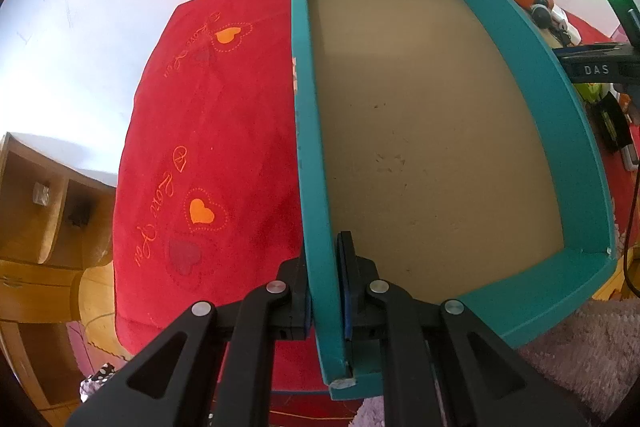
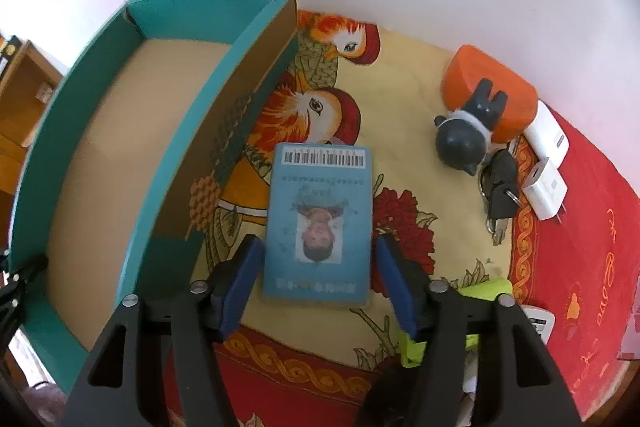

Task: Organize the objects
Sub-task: 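Carry the blue ID card with the right gripper into the teal box and release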

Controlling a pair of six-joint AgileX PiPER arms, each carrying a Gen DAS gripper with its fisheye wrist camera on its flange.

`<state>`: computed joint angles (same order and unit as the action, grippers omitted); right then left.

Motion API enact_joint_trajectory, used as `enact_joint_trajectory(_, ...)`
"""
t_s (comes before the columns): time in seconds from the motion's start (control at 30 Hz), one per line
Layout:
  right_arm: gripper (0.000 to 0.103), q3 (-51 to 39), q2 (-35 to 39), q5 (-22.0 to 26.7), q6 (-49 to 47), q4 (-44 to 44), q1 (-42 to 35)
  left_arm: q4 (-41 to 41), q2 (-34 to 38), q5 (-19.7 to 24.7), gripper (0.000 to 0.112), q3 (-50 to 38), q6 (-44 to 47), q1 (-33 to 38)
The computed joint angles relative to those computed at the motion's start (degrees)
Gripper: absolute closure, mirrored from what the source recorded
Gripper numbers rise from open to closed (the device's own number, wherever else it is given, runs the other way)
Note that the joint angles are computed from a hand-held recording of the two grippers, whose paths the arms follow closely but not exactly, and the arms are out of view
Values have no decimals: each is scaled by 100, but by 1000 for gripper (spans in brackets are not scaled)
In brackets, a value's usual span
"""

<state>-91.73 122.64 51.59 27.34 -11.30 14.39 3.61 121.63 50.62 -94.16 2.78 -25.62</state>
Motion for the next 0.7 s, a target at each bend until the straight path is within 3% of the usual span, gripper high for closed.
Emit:
enact_joint_trajectory(0.07,38,-183,78,105,65,-12,47,-3,-6,10,103,1,-24,4)
enact_joint_trajectory(0.13,46,-258,87,149,182,-29,-2,-115,-21,63,104,2,-60,11)
enact_joint_trajectory(0.33,46,-194,-67,166,436,71,-123,-349,-20,115,104,-17,-65,94)
enact_joint_trajectory(0.47,46,368,-458,-220,382,347,-535,-329,-45,81,104,27,-24,78)
enact_joint_trajectory(0.7,46,1069,-1487,-334,403,459,-675,-381,8,158,103,-98,139,47)
